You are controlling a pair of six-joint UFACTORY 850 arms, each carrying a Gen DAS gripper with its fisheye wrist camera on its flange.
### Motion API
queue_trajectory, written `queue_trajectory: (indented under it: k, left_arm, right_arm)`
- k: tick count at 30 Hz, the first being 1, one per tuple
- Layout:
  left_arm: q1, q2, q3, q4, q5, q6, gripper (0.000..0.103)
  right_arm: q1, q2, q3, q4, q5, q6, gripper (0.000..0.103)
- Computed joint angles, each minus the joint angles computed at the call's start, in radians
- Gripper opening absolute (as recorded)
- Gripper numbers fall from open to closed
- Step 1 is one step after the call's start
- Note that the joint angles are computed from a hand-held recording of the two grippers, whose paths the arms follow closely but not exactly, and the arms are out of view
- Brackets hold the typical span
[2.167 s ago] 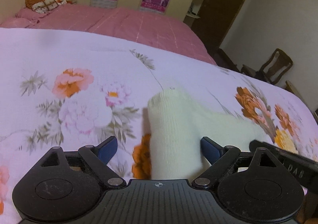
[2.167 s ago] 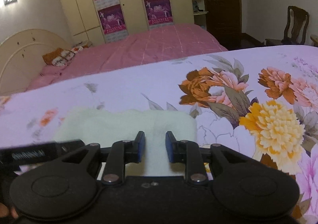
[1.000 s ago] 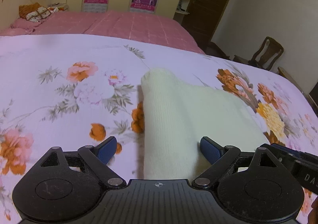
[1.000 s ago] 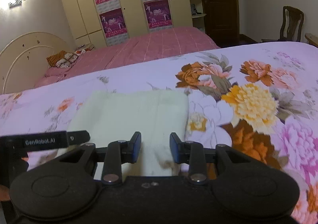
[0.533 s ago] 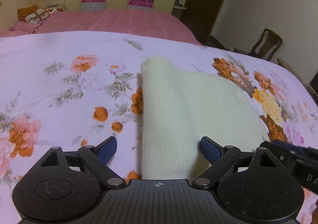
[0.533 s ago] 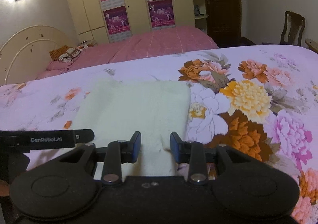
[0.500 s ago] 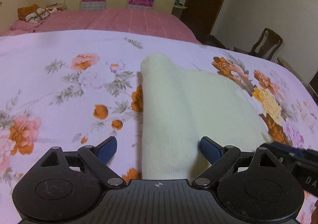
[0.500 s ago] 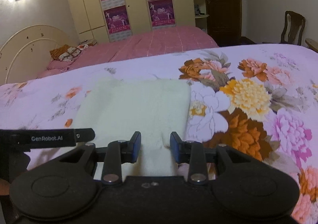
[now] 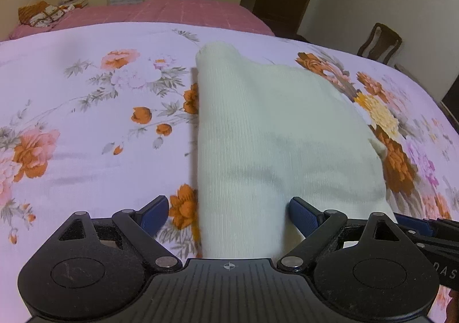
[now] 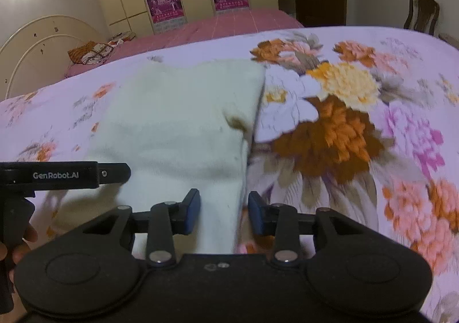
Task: Fold small clothes
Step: 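Close both grippers on the sweater's folded end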
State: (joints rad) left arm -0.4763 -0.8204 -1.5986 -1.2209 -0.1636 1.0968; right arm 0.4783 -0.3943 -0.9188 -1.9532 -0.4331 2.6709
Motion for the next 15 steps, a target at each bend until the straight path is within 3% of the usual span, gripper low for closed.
queue_trajectory:
  k: [7,10,15]
  left_arm:
    - [0.01,0.004,-0.004,0.029,-0.034,-0.037,0.09]
    - [0.027,0.006,-0.006,-0.04,-0.083,0.015,0.09]
    - [0.051,-0.011,-0.037,-0.067,-0.139,-0.015,0.09]
  right_arm:
    - [-0.012,0.021,0.023,-0.064,0.022,0.102,0.045]
    - [-0.026,0.029,0.025,-0.102,0.034,0.148,0.046]
    - [-0.066,0.038,0.024,-0.256,0.061,0.327,0.057]
